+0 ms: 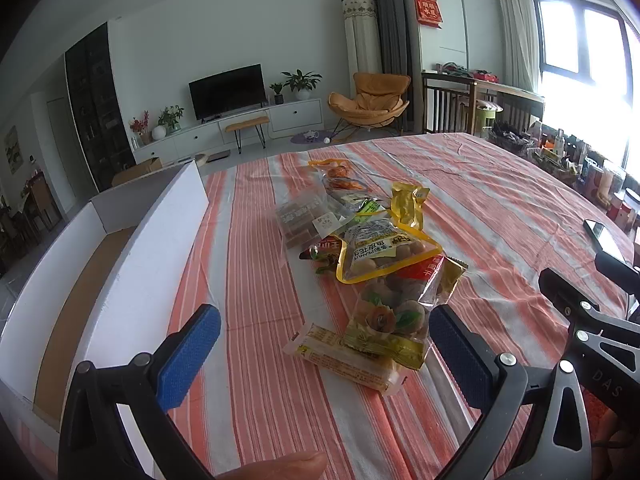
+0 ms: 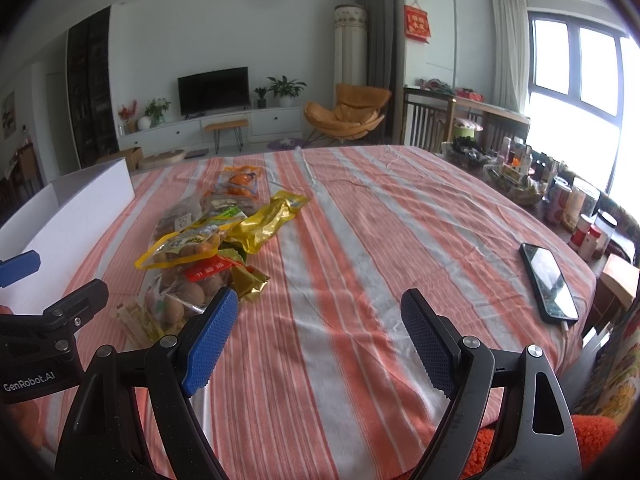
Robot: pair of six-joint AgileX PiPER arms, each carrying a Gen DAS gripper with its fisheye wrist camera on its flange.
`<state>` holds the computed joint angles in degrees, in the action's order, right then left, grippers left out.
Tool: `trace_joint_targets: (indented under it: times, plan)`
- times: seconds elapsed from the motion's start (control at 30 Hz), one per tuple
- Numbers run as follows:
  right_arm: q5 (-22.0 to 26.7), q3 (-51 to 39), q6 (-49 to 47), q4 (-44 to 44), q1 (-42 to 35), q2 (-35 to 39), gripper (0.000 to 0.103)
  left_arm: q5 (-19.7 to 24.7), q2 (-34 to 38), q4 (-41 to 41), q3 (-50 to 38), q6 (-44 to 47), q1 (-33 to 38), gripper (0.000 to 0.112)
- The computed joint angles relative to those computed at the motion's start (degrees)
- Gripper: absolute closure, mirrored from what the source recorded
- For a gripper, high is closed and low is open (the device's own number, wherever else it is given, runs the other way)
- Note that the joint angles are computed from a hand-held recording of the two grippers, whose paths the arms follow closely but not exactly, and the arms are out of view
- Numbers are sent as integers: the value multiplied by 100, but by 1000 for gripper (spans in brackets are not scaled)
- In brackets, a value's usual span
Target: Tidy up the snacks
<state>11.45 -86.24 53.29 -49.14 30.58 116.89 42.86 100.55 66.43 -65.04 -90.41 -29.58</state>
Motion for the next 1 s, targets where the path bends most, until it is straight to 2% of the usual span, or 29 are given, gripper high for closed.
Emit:
trace_joint_targets:
  times: [1.0]
  plan:
    - [-25,14,-100,120,-18,-5,17,-14,-2,-18,1,-1,-2,9]
